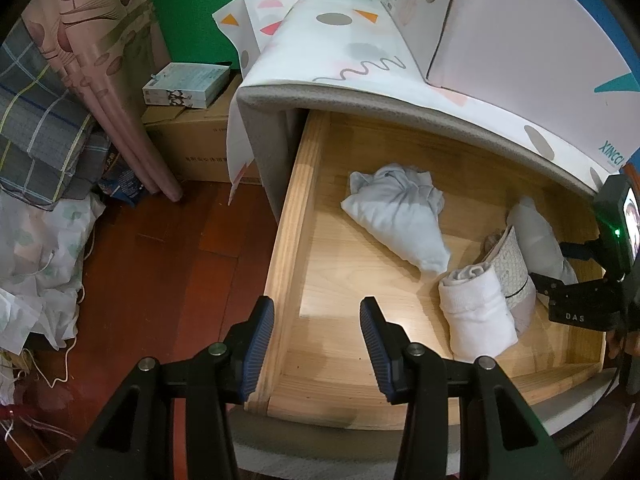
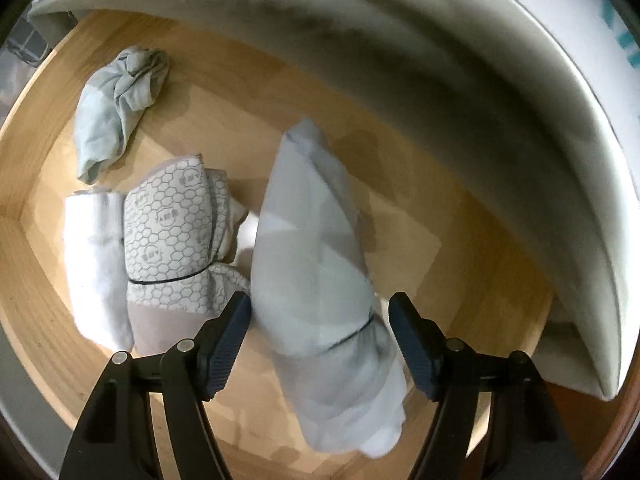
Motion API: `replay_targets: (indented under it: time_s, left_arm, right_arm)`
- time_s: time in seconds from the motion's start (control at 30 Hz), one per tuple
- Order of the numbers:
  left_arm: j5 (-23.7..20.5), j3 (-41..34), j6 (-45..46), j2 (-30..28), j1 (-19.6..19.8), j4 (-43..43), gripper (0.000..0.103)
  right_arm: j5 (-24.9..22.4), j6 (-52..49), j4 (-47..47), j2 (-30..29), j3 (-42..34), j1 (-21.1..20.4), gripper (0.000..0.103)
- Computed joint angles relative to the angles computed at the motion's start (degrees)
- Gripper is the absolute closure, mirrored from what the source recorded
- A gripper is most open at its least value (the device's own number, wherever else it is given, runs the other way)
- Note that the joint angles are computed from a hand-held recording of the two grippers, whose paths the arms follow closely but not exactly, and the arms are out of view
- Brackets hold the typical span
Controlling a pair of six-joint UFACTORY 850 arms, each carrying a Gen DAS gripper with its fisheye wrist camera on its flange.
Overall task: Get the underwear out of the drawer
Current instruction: 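Close the right tool on the long white rolled underwear, then lower the left tool onto white rolled underwear and close on it while the right tool holds its underwear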
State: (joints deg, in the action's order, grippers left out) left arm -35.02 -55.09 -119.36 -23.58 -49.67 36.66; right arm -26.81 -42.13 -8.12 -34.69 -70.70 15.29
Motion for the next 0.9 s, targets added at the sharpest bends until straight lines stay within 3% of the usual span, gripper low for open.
replay_targets:
  time_s: [0.2,0.4,0.57,0.9]
  left_arm:
    - [0.2,0.1,0.2,0.0,0.1,-0.4,0.057]
    - [0.7,0.1,0.5,0.0,0.2,-0.4,0.057]
    - [0.5,0.0,1.0,0.0,0.2,-0.5,0.057]
    - [2.0,0.0,3.2,-0.3,0.8,-2.3,0.057]
  right_arm:
    - [-6.2,-2.3,5.2,-2.2,-3.5,-3.4,0.047]
    - [-12.0,4.2,1.1,-3.4,-5.2,-6.2,0.048]
    - [-12.8,10.5,-4.0,-1.1,-0.4,-8.9,0.049]
    - [-16.6,16.2,-4.2,-4.7,-5.3,-12.9,0.044]
